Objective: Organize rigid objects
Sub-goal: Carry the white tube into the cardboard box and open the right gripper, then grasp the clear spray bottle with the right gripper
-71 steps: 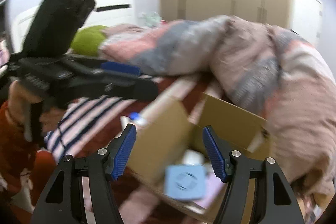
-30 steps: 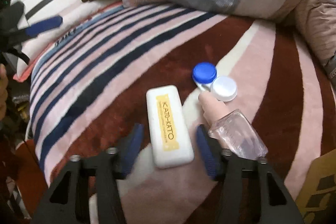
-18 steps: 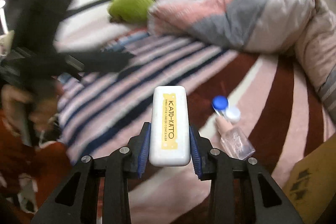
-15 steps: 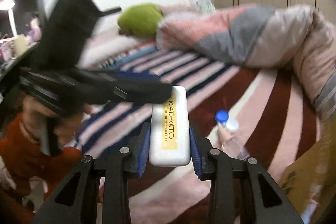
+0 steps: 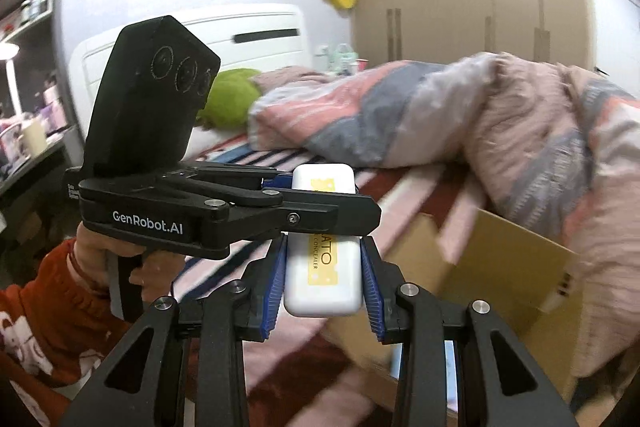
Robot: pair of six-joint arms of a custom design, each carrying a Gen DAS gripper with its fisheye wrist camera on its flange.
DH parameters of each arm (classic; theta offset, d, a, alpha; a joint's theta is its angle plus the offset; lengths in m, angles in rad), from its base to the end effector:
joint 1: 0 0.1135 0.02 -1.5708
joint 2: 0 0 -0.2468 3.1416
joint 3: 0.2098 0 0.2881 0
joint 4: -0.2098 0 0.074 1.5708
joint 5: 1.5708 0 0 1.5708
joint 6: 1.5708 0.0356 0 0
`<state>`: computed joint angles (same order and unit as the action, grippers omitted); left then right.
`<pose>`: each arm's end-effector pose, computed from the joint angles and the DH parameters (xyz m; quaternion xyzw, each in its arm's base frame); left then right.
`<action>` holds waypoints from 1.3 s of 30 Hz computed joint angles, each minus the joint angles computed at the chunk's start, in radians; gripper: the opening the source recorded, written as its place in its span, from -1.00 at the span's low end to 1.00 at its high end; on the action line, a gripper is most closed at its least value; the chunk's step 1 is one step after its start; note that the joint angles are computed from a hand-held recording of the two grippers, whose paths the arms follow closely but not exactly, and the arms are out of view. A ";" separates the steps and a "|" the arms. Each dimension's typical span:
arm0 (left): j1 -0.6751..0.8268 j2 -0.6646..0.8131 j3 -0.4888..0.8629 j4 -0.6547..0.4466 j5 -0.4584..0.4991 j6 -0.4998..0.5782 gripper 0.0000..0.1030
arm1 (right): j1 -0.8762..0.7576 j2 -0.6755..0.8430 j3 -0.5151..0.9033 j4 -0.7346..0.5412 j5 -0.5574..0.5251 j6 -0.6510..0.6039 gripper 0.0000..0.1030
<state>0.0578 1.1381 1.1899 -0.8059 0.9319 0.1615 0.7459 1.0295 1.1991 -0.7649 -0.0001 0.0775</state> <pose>0.2654 -0.0133 0.3469 0.2207 0.8096 -0.3710 0.3978 0.1845 0.1705 0.3703 -0.2898 0.8345 0.1876 0.4295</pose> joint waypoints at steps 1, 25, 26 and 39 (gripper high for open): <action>-0.052 0.022 0.012 0.025 -0.033 -0.025 -0.22 | -0.034 -0.017 0.003 -0.031 -0.007 -0.008 -0.40; 0.069 -0.081 0.017 0.029 -0.163 -0.018 0.88 | -0.029 -0.087 -0.061 -0.014 0.023 -0.038 0.25; 0.122 -0.097 0.014 0.012 -0.153 0.007 0.90 | 0.013 -0.068 -0.052 0.001 0.031 -0.032 0.25; 0.725 -0.057 -0.174 -0.133 0.055 0.468 0.97 | 0.289 0.457 0.067 0.205 0.053 0.047 0.25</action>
<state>0.7830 1.0807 1.0160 -0.9389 0.9867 0.6295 1.0352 1.4869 1.2666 -0.5603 0.0529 0.1246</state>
